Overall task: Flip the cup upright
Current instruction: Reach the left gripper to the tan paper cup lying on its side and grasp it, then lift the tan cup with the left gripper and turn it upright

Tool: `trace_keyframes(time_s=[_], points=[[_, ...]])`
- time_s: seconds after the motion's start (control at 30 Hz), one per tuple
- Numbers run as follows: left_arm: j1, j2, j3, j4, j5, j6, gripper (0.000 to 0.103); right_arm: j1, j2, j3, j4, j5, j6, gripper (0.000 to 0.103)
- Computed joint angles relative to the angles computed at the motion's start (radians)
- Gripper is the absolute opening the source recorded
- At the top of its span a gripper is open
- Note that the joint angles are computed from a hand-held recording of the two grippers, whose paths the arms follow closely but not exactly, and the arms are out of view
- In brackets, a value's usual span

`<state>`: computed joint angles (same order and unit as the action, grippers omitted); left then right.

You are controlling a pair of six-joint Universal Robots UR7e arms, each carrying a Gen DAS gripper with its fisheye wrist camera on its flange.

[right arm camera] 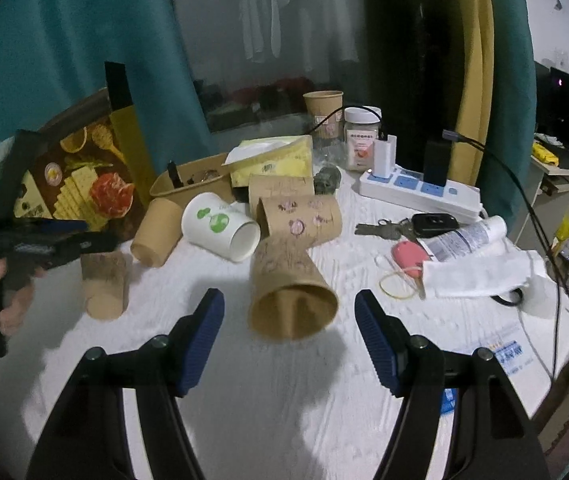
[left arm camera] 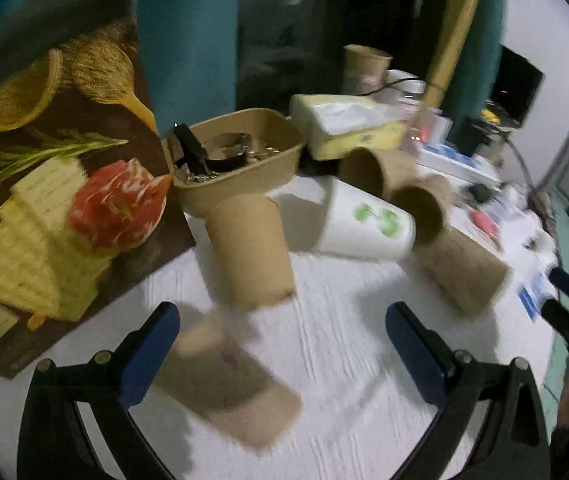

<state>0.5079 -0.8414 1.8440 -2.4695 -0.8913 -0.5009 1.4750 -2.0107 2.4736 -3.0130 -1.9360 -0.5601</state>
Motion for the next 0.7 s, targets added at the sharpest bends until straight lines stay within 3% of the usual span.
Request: trace_keyframes(time_s=[0.17, 0.3, 0.4, 0.53, 0.7], points=[[0.052, 0.091, -0.116, 0.097, 0.035, -0.026, 0.097, -0.051, 0.020, -0.011, 0.009, 0.049, 0.004, 0.065], [0.079, 0.141, -0.173, 0.167, 0.069, -0.028, 0.083, -0.095, 0.012, -0.015, 0.020, 0.079, 0.005, 0.065], [0.103, 0.164, -0.203, 0.210, 0.039, -0.029, 0.065, -0.126, -0.005, -0.012, 0.033, 0.106, 0.009, 0.066], [0.106, 0.152, -0.186, 0.176, 0.025, -0.018, 0.064, -0.141, -0.023, -0.005, 0.042, 0.124, 0.015, 0.066], [0.070, 0.096, -0.140, 0.127, 0.016, -0.020, 0.063, -0.096, -0.099, 0.021, 0.066, 0.115, 0.028, 0.066]])
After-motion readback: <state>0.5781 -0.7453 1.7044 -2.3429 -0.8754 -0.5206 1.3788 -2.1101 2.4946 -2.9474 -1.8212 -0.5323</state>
